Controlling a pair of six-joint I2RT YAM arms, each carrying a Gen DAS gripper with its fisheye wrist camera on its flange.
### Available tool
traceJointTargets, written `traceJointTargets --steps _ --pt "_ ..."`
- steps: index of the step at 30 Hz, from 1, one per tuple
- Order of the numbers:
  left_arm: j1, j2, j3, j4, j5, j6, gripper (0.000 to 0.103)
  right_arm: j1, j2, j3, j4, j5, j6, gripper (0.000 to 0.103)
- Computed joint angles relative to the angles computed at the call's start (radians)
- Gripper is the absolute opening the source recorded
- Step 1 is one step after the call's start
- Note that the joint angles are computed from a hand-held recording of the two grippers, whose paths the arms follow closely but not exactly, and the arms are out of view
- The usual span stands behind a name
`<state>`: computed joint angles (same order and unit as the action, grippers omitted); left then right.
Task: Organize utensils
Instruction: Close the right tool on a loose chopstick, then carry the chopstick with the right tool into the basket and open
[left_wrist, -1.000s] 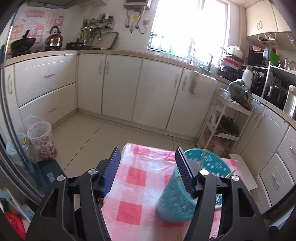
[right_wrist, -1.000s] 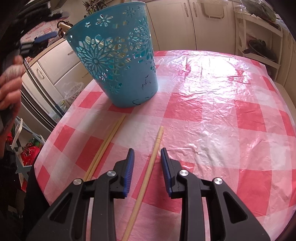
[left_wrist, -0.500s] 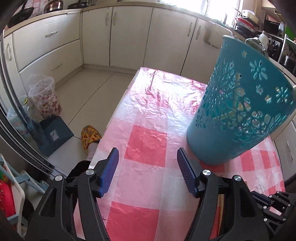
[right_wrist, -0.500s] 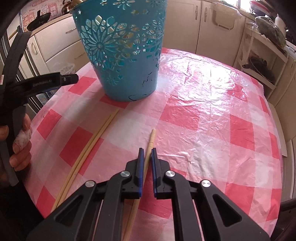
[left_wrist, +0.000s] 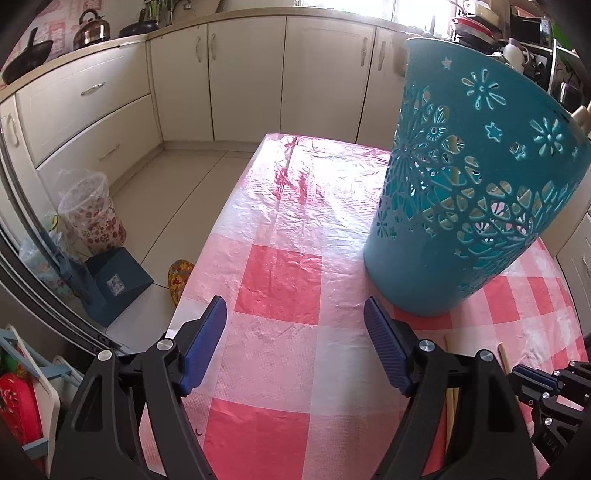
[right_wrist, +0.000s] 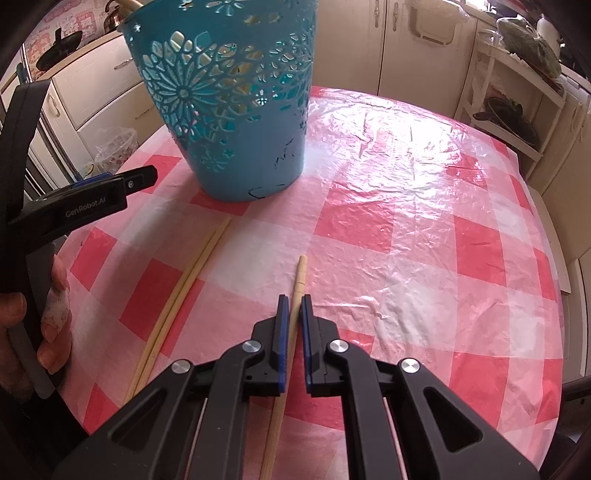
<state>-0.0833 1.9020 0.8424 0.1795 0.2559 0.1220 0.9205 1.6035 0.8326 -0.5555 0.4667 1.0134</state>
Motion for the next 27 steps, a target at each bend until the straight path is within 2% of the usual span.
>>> traceJointTargets --steps 4,9,15,19,27 --pt "0.025 0.029 0.046 -0.063 0.036 -0.02 0.073 -0.001 0.016 0.02 -0.021 0.003 -0.011 0.008" --pt "0.053 0.046 0.072 -0.101 0.079 -0.045 0.074 -0.009 -0.01 0.007 -0.001 -0.044 0.014 0.006" --pt "0.037 0.036 0.063 -0.101 0.054 -0.036 0.075 0.033 0.044 0.059 -0.054 0.0 0.015 0.006" --pt "0.037 0.035 0.062 -0.1 0.056 -0.038 0.075 0.024 -0.009 -0.008 0.019 -0.017 0.054 0.006" --pt "0.032 0.032 0.059 -0.1 0.039 -0.029 0.075 0.009 -0.248 -0.235 0.262 -0.094 0.141 0.006"
